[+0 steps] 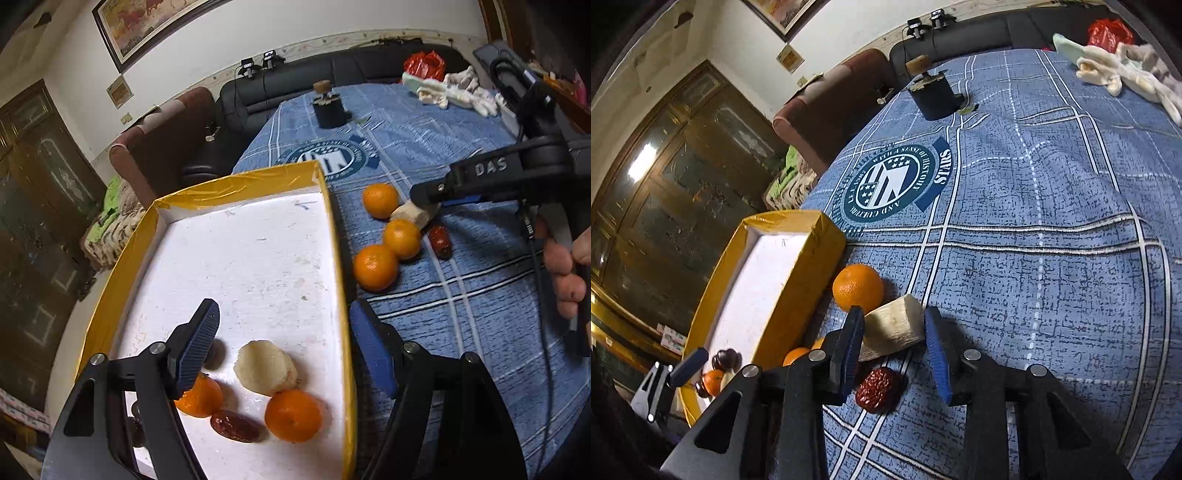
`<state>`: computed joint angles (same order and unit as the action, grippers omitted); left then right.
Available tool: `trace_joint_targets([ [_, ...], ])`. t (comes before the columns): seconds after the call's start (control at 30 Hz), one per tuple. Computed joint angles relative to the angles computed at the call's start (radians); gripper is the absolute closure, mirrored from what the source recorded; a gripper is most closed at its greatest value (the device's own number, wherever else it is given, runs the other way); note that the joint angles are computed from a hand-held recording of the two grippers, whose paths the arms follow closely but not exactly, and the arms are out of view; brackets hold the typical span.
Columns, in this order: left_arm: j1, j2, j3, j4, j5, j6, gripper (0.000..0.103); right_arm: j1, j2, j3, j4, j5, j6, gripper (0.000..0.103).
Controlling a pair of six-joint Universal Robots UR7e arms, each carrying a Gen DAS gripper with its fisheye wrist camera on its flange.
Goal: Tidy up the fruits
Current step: 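Move the right gripper to another red date while the left gripper approaches the oranges, then close the right gripper on the red date while the left gripper grasps a mandarin orange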
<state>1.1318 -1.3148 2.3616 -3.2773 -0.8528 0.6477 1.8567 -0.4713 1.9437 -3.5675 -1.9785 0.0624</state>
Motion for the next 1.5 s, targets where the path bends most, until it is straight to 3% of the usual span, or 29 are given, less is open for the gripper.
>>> trace_joint_targets([
  [0.03, -0.001, -0.013, 0.002, 0.019, -0.011, -0.007, 0.03, 0.004, -0.004, 0.003, -0.004, -0.005, -0.002, 0.075],
  [0.1, -0.007, -0.031, 0.005, 0.047, -0.024, -0.015, 0.03, 0.004, -0.022, 0.017, -0.013, -0.003, -0.014, 0.096],
  [0.17, -0.013, -0.048, 0.005, 0.085, -0.05, -0.031, 0.03, 0.001, -0.049, 0.036, -0.008, -0.003, -0.002, 0.101],
  [0.27, -0.026, -0.054, 0.013, 0.093, -0.057, -0.028, 0.03, -0.006, -0.066, 0.047, 0.014, -0.026, -0.005, 0.097],
  [0.33, -0.028, -0.06, 0.016, 0.105, -0.07, -0.025, 0.03, -0.008, -0.08, 0.055, 0.051, -0.003, -0.029, 0.096],
  [0.37, -0.027, -0.064, 0.012, 0.134, -0.078, -0.028, 0.03, -0.01, -0.098, 0.059, 0.099, 0.018, -0.031, 0.091],
  [0.4, -0.027, -0.065, 0.011, 0.147, -0.081, -0.029, 0.03, -0.008, -0.114, 0.065, 0.131, 0.028, -0.022, 0.079],
  [0.5, -0.025, -0.06, 0.001, 0.176, -0.095, -0.029, 0.03, 0.004, -0.144, 0.083, 0.165, 0.042, -0.058, 0.064],
  [0.6, -0.031, -0.043, -0.007, 0.194, -0.088, -0.013, 0.03, 0.009, -0.143, 0.074, 0.223, 0.054, -0.061, 0.064],
  [0.8, -0.04, -0.012, -0.037, 0.233, -0.085, 0.028, 0.03, 0.041, -0.083, 0.015, 0.285, -0.017, -0.058, 0.067],
  [1.07, -0.043, 0.026, -0.105, 0.323, -0.072, 0.102, 0.03, 0.091, -0.009, -0.051, 0.326, -0.165, -0.097, 0.076],
  [1.23, -0.051, 0.051, -0.132, 0.378, -0.052, 0.169, 0.03, 0.085, -0.02, -0.037, 0.317, -0.176, -0.101, 0.077],
  [1.43, -0.06, 0.098, -0.165, 0.427, 0.014, 0.309, 0.03, 0.068, -0.04, -0.018, 0.318, -0.133, -0.087, 0.077],
  [1.5, -0.046, 0.112, -0.201, 0.516, 0.017, 0.292, 0.03, 0.06, -0.047, -0.013, 0.317, -0.116, -0.081, 0.077],
])
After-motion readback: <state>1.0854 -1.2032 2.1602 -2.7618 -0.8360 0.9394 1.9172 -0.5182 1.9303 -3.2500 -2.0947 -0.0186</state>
